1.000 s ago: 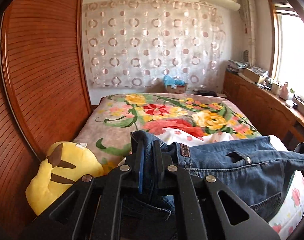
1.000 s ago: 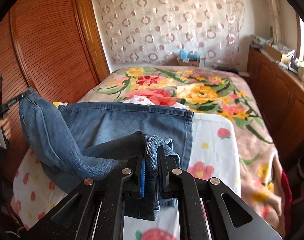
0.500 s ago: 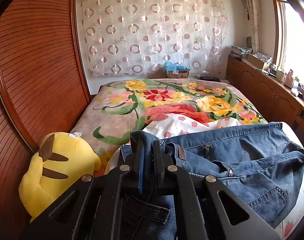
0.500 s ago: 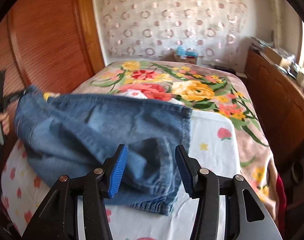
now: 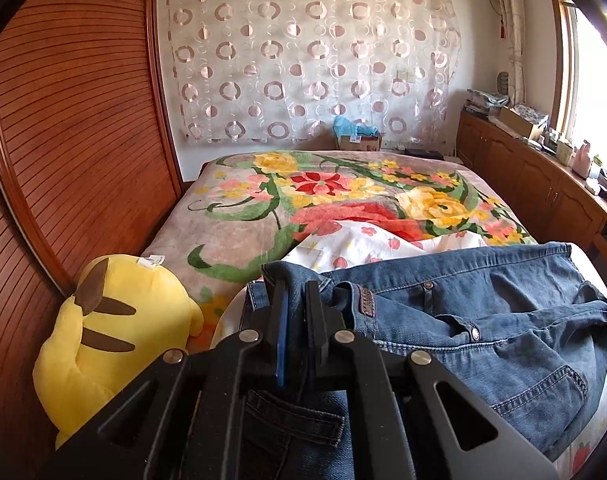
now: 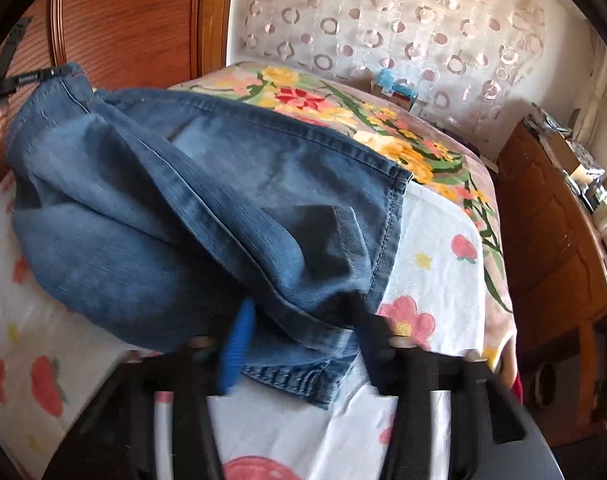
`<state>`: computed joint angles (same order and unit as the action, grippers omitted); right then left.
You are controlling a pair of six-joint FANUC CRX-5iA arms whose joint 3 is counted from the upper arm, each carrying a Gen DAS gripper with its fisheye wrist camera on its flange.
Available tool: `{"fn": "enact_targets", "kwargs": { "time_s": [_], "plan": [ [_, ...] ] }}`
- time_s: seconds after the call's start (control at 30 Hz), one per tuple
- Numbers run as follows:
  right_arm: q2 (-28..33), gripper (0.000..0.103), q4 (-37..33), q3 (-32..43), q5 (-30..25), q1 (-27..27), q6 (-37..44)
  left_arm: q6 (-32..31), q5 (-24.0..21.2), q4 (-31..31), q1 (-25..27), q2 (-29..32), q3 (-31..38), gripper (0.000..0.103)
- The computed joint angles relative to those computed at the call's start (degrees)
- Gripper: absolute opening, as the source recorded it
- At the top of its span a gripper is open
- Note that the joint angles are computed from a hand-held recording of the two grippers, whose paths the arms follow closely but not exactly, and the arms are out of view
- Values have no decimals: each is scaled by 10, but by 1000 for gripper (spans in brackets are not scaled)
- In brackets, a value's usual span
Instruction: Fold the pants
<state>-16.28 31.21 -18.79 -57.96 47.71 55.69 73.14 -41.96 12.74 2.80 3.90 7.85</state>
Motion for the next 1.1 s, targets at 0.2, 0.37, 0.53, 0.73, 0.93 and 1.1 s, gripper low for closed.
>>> {"fn": "enact_targets", "kwargs": {
  "time_s": [0.2,0.37,0.53,0.73,0.93,1.1],
  "plan": [
    [-10,7,45,8,45,-20,-43,6,46,3,1,-11,-15,8],
    [24,6,42,64,68,-50,-30,25,57,-12,-2,-4,3,8],
    [77,6,40,127,73,-78,-35,58,61,-27,-2,17,31,8],
    [187,6,70,199,10,-87,-69,71,22,-59,-15,60,85,8],
    [246,6,51,238,12,-96,-65,71,16,-61,-15,53,77,12],
    [245,26,25,251,38,-117,-46,41,13,-31,-6,32,49,29]
  ]
}}
